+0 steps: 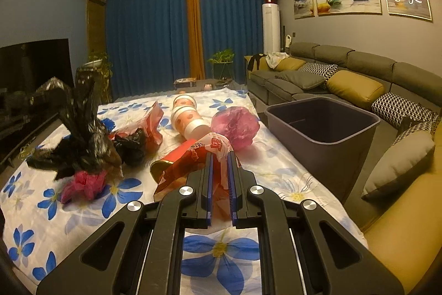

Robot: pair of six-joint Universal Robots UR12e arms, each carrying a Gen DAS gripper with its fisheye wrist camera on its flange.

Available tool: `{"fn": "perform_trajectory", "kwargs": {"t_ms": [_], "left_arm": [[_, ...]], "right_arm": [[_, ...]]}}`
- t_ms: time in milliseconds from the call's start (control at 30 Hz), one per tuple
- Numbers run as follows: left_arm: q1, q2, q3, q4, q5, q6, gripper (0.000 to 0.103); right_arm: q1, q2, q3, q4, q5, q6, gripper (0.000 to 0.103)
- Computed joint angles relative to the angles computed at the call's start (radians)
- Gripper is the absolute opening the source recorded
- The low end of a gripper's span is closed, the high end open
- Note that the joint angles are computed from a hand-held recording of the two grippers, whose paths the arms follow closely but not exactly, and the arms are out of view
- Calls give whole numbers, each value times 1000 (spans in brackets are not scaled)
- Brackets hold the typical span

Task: Collect trash
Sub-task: 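Carry both held items over the grey bin and release them inside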

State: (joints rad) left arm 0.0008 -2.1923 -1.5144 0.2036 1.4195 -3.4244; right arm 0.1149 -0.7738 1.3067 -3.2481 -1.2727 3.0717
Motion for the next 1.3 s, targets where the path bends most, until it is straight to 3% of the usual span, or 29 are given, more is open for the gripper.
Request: {"fn": "perform_trajectory", "kwargs": {"t_ms": [267, 633, 767, 1033, 1300], "left_arm": [[15, -4, 46, -12, -45, -22, 0], [-20, -67, 178, -85, -52, 38, 0], [-35, -105, 257, -126, -80, 65, 0], [-66, -237, 502, -263, -134, 89, 0], [-97, -422, 843, -447, -166, 126, 0]], "right_arm": [[-10, -3, 1, -28, -7, 17, 11], [-30, 15, -47, -40, -24, 48, 10], [-41, 37, -97, -46, -75, 61, 10], [-61, 101, -238, -15, -157, 90, 10], [-72, 181, -386, 46, -250, 93, 10]]}}
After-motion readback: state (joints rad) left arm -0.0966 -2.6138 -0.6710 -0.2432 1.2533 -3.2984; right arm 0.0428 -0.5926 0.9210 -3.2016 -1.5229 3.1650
